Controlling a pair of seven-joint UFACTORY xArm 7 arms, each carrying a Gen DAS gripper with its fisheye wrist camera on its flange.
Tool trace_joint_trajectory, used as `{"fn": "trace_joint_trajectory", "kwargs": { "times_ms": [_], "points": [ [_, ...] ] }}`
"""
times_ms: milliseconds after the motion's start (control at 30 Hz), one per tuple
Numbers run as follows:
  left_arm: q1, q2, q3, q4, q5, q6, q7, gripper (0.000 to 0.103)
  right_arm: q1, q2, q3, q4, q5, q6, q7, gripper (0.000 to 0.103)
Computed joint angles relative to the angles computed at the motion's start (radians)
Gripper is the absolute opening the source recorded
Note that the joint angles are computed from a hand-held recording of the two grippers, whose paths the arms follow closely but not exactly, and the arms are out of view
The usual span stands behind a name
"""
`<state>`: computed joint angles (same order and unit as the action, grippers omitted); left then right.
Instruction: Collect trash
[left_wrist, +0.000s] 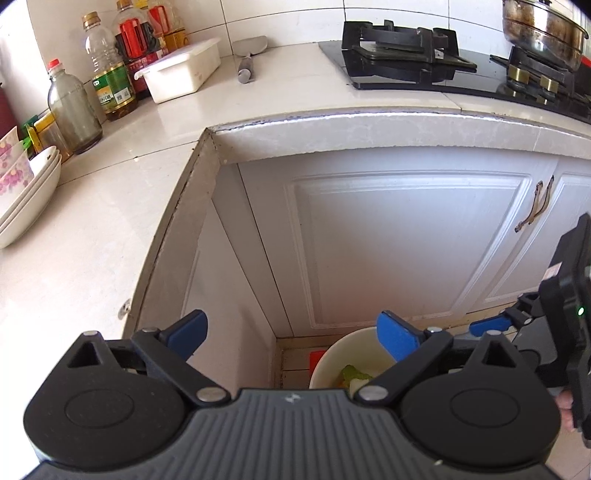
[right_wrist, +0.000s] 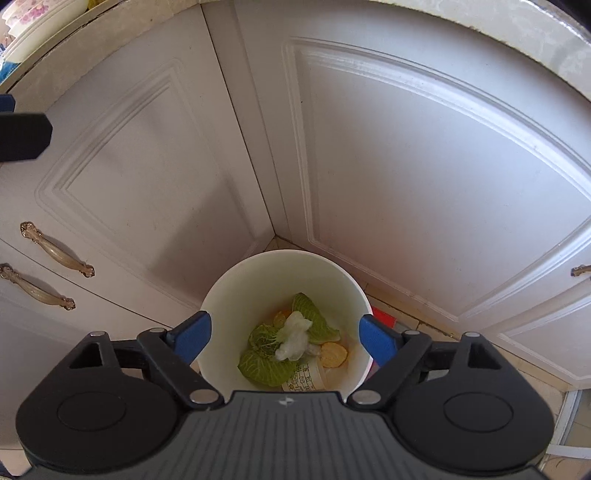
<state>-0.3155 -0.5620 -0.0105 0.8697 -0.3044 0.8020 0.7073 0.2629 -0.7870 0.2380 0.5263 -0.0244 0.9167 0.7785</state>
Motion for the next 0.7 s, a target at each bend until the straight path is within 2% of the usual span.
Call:
{"fn": "trace_joint_trajectory", "kwargs": {
  "times_ms": [167, 300, 433, 600, 700],
  "points": [
    [0.003, -0.018, -0.002, -0.006, 0.016, 0.048, 0.007, 0.098, -0.022, 0.008, 0.043, 0.116, -0.019, 0.185, 0.076, 0.098],
    [0.044, -0.027, -0.046, 0.009, 0.093, 0.133, -0.062, 0.098, -0.039, 0.002, 0.079, 0.214, -0.034, 0.340, 0.168, 0.102],
    [0.050, -0.029, -0.039, 0.040, 0.112, 0.239, -0.092, 0.098, -0.050, -0.004, 0.120, 0.306, -0.050, 0.475, 0.268, 0.103],
    [0.060, -0.044, -0.038, 0.066, 0.134, 0.344, -0.098, 0.098, -0.053, 0.003, 0.169, 0.401, -0.079, 0.597, 0.355, 0.103],
    [0.064, -0.046, -0.030, 0.086, 0.126, 0.404, -0.101, 0.098, -0.046, 0.004, 0.183, 0.428, -0.080, 0.630, 0.395, 0.103]
  ]
}}
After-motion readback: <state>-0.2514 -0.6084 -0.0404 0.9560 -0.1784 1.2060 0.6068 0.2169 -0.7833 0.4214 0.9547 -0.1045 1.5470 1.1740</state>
